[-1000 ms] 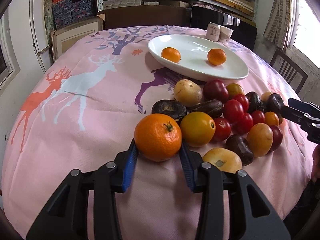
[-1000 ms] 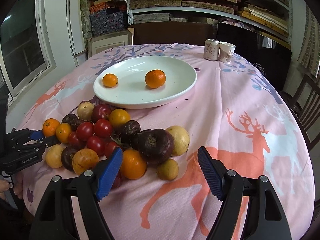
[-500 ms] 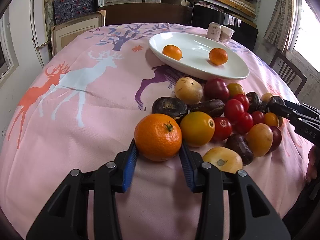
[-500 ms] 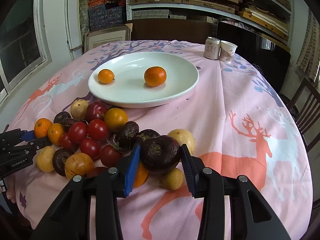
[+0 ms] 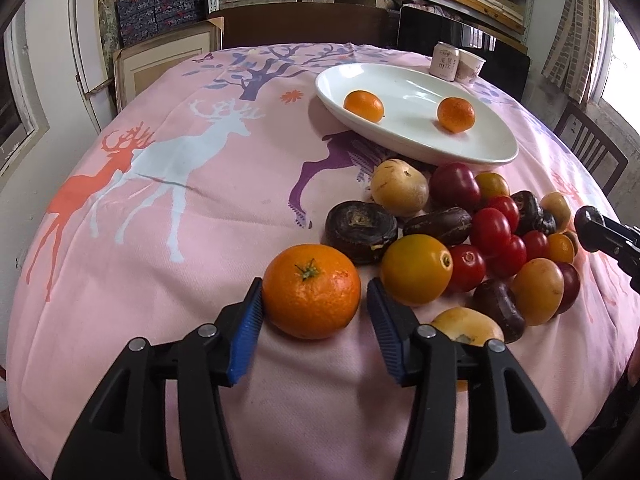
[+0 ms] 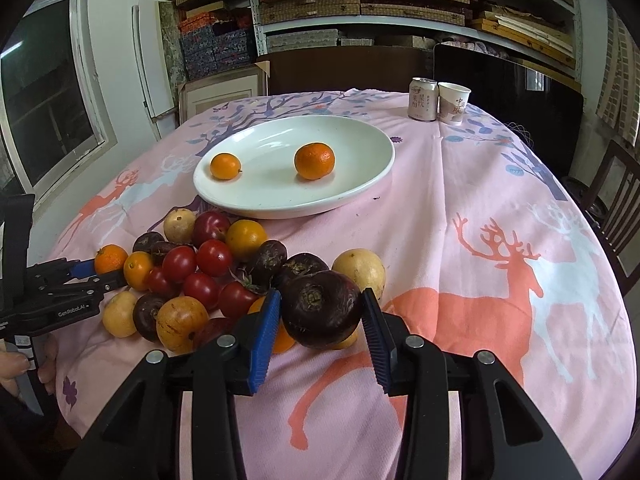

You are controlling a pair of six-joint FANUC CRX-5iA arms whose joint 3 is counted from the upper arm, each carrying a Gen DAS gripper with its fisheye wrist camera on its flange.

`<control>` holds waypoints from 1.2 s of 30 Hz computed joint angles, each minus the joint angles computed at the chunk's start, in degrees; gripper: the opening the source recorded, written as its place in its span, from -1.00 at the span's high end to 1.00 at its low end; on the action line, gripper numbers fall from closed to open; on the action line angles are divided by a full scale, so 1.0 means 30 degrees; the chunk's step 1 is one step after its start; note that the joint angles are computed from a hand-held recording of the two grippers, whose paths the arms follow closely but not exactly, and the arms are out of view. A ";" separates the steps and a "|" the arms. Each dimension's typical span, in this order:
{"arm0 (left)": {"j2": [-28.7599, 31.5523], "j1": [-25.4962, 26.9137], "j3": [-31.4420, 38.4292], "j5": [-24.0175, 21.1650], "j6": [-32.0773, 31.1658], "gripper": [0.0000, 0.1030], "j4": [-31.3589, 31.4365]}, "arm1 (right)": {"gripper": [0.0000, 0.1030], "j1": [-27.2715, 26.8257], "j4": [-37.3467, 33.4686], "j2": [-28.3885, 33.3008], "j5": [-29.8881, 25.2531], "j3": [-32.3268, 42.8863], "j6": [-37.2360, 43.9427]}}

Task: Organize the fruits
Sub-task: 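Grasp a dark plum with the right gripper while the left holds the orange, then place the orange and the dark plum onto the white plate with both grippers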

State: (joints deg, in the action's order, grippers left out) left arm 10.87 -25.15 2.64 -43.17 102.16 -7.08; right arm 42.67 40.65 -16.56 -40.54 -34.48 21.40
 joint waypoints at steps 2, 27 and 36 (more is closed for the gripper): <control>-0.0027 -0.0028 -0.0023 0.0050 0.0103 0.06 -0.0121 | 0.19 0.0050 -0.0065 -0.0019 0.0039 -0.0015 -0.0005; -0.0544 -0.0028 -0.0703 0.0966 0.0473 0.14 -0.0303 | 0.19 0.0234 0.0365 -0.1100 0.0305 -0.0796 -0.1064; -0.1101 0.0151 -0.1421 0.1615 0.0400 0.14 0.0145 | 0.19 0.0043 0.0334 -0.1524 0.0401 -0.1049 -0.1343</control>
